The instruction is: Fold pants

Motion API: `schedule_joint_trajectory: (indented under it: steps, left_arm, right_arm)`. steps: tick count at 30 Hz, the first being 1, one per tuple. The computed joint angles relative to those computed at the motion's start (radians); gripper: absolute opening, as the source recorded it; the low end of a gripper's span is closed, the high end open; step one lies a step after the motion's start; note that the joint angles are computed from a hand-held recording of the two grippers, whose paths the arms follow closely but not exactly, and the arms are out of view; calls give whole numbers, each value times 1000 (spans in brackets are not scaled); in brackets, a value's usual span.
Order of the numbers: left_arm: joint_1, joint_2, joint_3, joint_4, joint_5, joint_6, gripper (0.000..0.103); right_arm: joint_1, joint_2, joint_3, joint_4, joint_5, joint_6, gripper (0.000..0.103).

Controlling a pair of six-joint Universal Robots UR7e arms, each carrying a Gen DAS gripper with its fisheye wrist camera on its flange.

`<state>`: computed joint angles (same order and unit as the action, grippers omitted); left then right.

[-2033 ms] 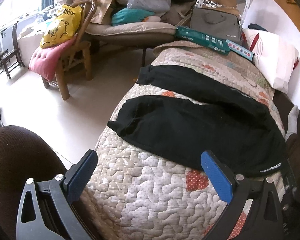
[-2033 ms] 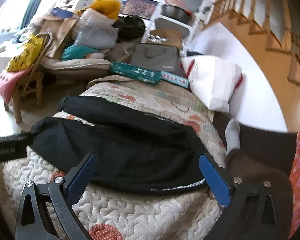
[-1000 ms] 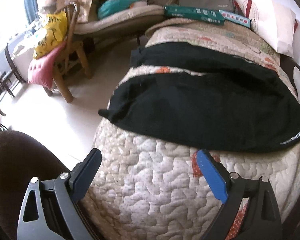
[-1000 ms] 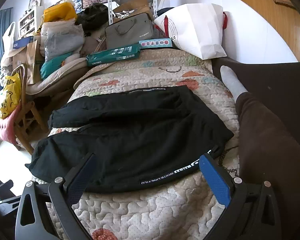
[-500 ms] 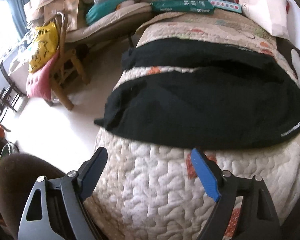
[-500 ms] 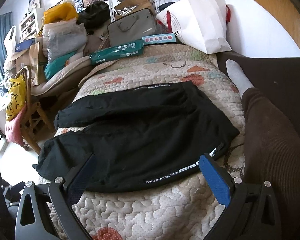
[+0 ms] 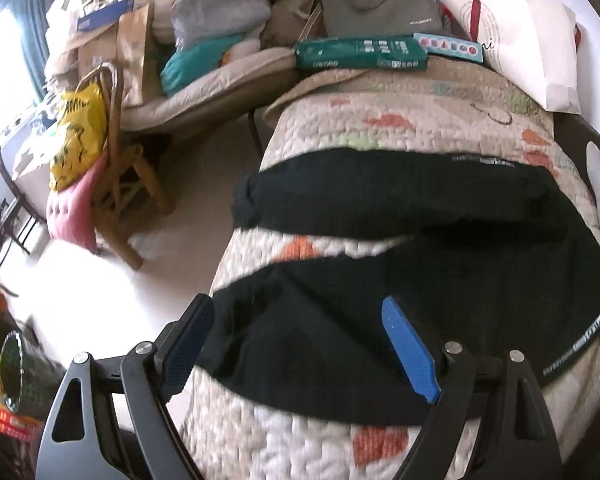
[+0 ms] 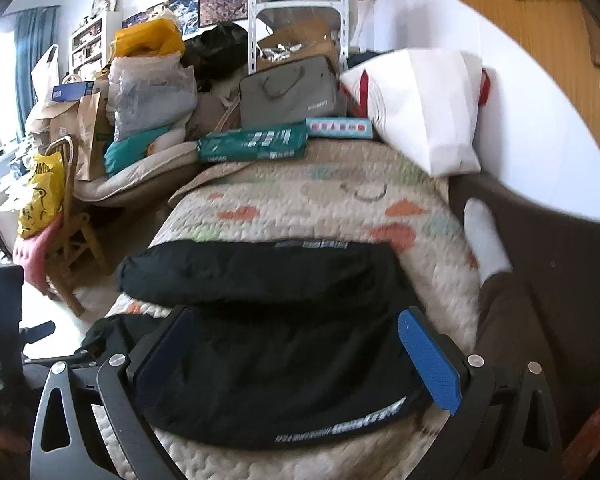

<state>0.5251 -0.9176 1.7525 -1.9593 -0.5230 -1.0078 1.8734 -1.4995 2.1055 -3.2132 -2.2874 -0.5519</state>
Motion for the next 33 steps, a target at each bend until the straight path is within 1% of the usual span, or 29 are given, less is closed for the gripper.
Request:
schedule_joint_trajectory:
  steps: [2,4,6,8,12,13,14,15,16,17,18,19,20,22,23,26,29,30,32,33]
  left_arm:
    - [13,12,-14,-36,21,44,86]
    - [29,24,-27,-98,21,114,86]
    - [45,36,-48,-107,25,143,86]
    - [61,48,-64,-129,34,171,86]
    - [88,66,-61,-248,47,267,86]
    - [99,69,-51,-330,25,337,86]
    - [112,67,-44,-387,-19,386,86]
    - [129,63,-46,-402,-77,397,86]
    - [145,59,-54,-375,-125,370,86]
    - [157,58,-64,-333,-156,341,85]
    - [169,60,-82,-266,-188,317,84]
    - [172,63,-89,-237,-191,306,81]
    - [175,62,-93,-219,-191,296,76]
    - [186,55,-103,-229,-217,308,75]
    - [192,50,-108,-251,-232,329,75]
    - [221,58,-164,-259,-246,391,75]
    - [271,81,-225,-333,-288,506,75]
    - [297,95,-253,-355,-306,545,75]
    - [331,113,-289,-376,-342,570,75]
    - [358,124,-313,-399,-379,584,75]
  right_arm:
    - [-1,14,-26,4,4,-19,103]
    - [-3,34,-56,10,-3,-44,103]
    - [-10,57,-90,24,-6,-72,103]
    - [-13,89,-127,21,-24,-107,103]
    - [-31,137,-186,0,-23,-154,103]
    - [-35,148,-198,-10,-25,-161,103]
    - [-39,160,-211,-19,-24,-167,103]
    - [-44,172,-225,-30,-21,-174,103]
    - [-48,182,-235,-42,-16,-183,103]
    - [-52,195,-245,-60,-11,-201,103]
    - [-57,209,-252,-87,2,-235,103]
    - [-66,217,-259,-95,28,-274,103]
    - [-77,224,-270,-73,48,-306,103]
    - [-94,243,-303,-22,66,-338,103]
    - [-105,246,-315,6,81,-337,103]
    - [-141,261,-388,178,123,-286,103]
    - [-174,289,-493,399,162,-212,103]
    - [-189,308,-540,466,174,-189,101]
    - [-212,341,-604,526,185,-172,97]
    - [-224,362,-643,561,187,-164,92]
